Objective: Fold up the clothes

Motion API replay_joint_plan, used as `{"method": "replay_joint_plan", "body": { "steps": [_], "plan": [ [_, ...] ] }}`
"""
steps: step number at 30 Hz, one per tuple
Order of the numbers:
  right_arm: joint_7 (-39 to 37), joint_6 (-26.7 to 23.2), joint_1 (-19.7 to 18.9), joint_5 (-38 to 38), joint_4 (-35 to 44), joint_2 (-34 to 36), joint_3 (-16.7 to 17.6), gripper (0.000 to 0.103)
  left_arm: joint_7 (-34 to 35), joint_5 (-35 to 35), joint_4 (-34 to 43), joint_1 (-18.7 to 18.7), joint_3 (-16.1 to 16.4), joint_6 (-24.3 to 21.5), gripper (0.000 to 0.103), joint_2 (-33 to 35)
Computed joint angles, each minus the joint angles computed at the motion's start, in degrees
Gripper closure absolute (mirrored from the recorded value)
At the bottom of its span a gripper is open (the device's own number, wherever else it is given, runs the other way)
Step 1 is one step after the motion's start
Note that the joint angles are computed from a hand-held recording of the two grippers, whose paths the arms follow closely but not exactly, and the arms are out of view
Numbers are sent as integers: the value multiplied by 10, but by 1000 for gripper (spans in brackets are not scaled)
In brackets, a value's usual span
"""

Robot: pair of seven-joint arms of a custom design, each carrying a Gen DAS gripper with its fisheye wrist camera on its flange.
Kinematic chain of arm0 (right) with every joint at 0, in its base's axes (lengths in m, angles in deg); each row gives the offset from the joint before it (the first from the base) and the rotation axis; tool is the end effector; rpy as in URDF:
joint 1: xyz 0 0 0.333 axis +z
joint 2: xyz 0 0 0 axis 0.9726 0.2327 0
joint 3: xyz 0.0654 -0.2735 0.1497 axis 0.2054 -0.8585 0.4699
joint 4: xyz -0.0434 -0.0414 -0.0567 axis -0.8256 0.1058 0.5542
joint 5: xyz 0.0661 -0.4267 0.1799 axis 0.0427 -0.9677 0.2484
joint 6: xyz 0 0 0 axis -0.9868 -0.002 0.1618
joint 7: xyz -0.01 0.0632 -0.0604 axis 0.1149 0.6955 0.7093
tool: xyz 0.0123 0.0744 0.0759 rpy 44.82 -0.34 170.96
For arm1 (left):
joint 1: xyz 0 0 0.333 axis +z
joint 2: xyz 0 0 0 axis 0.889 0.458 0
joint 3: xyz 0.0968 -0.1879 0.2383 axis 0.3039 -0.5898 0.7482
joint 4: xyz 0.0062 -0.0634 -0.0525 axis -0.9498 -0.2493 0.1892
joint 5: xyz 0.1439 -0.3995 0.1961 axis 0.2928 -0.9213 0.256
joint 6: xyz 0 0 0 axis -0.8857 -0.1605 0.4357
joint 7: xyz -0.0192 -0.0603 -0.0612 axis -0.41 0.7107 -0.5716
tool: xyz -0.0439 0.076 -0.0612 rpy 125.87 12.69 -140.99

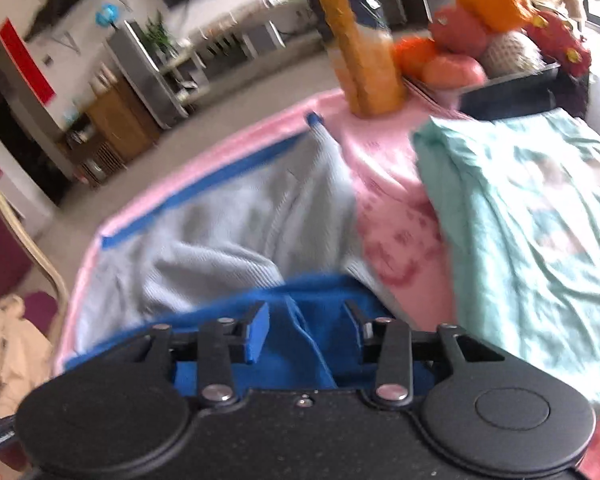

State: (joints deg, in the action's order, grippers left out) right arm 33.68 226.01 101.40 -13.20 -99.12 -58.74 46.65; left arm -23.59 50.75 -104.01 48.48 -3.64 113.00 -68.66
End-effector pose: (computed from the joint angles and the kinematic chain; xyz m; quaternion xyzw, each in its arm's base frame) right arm 0.5796 0.3549 0.4810 -0.6558 0.6432 -0.0577 0.3910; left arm 0.4262 -0.2924 0.4898 -0.7416 0.5611 -0.2131 0.2996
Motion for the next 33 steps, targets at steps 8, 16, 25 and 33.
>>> {"method": "replay_joint_plan", "body": {
  "steps": [8,16,25,33],
  "plan": [
    [-301,-142,-36,349,114,93,41,89,22,-44,19,24,45,118,88,98],
    [8,-70,20,99,63,67,-38,102,-37,-30,18,35,24,61,90,81],
    [79,-47,-11,9,-50,-57,-23,88,-18,-12,1,-11,4,-81,74,-11],
    [-74,-75,-10,102,-66,-87,-11,80,-11,-121,-79,-55,29,-24,79,-84]
  ]
}}
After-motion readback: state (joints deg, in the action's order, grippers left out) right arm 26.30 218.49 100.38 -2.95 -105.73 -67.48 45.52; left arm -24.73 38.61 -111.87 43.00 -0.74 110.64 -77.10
